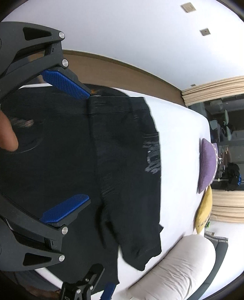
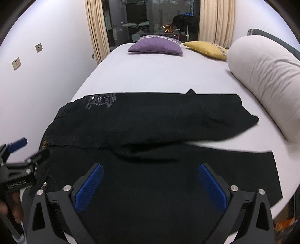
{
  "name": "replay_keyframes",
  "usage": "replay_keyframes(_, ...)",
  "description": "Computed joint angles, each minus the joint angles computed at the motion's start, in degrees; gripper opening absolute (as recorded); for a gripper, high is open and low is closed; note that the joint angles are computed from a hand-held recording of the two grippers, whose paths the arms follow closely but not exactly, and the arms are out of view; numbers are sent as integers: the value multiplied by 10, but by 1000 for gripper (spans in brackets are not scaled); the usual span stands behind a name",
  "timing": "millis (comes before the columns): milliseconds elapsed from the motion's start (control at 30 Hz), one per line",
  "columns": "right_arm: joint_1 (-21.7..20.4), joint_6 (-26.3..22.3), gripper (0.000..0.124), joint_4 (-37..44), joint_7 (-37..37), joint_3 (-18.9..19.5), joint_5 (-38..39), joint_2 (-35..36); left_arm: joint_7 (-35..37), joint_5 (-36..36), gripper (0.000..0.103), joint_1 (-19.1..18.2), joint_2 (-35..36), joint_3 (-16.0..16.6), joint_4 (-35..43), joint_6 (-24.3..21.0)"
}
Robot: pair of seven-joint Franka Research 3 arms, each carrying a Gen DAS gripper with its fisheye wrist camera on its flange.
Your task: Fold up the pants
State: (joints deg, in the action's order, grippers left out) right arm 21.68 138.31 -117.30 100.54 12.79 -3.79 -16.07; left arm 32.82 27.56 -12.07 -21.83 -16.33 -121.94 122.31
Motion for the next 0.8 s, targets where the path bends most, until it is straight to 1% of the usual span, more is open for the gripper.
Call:
replay_keyframes(67, 0, -6, 103, 26, -17, -6, 4, 28, 21, -6, 103, 7, 16, 19, 7, 21)
replay_keyframes(100, 2, 2, 103, 35, -25, -11, 13, 41, 33, -8, 103, 11, 23, 28, 9, 37)
replay_keyframes(133, 2, 6, 103, 48, -32, -14, 13, 57, 42, -7, 103, 17, 28, 35, 7, 61)
replay_keyframes(167, 0, 6, 103, 63, -37, -15, 1, 72, 55, -8, 103, 22, 34, 45, 3, 95)
replay_keyframes(200, 3, 13, 103, 74, -52, -20, 9, 87, 90, -29, 103, 20, 46, 58, 9, 114)
replay_keyframes(267, 9, 21, 103, 97, -93, -31, 38, 114, 185, -98, 103, 17, 86, 84, 45, 99)
replay_keyframes(300, 11, 22, 103, 113, -117, -35, 51, 131, 209, -106, 103, 24, 102, 86, 58, 100)
replay_keyframes(400, 14, 21, 103, 166, -219, -46, 115, 181, 250, -57, 103, 56, 153, 84, 106, 99)
replay_keyframes(433, 13, 19, 103, 184, -250, -47, 132, 195, 281, -59, 103, 64, 175, 88, 129, 100)
replay_keyframes(467, 11, 14, 103, 204, -293, -47, 158, 212, 331, -86, 103, 72, 200, 96, 154, 103)
replay_keyframes(533, 7, 5, 103, 242, -357, -45, 195, 243, 422, -139, 103, 89, 249, 103, 209, 93)
replay_keyframes(567, 6, -7, 101, 265, -380, -45, 206, 261, 471, -156, 103, 97, 277, 103, 242, 77)
replay_keyframes(667, 0, -53, 94, 339, -432, -41, 235, 314, 574, -184, 103, 118, 347, 97, 321, 30)
replay_keyframes(733, -2, -86, 91, 390, -445, -41, 247, 351, 614, -217, 103, 131, 387, 91, 368, -7)
replay_keyframes(800, -4, -117, 86, 439, -447, -40, 256, 386, 630, -235, 101, 141, 419, 89, 402, -33)
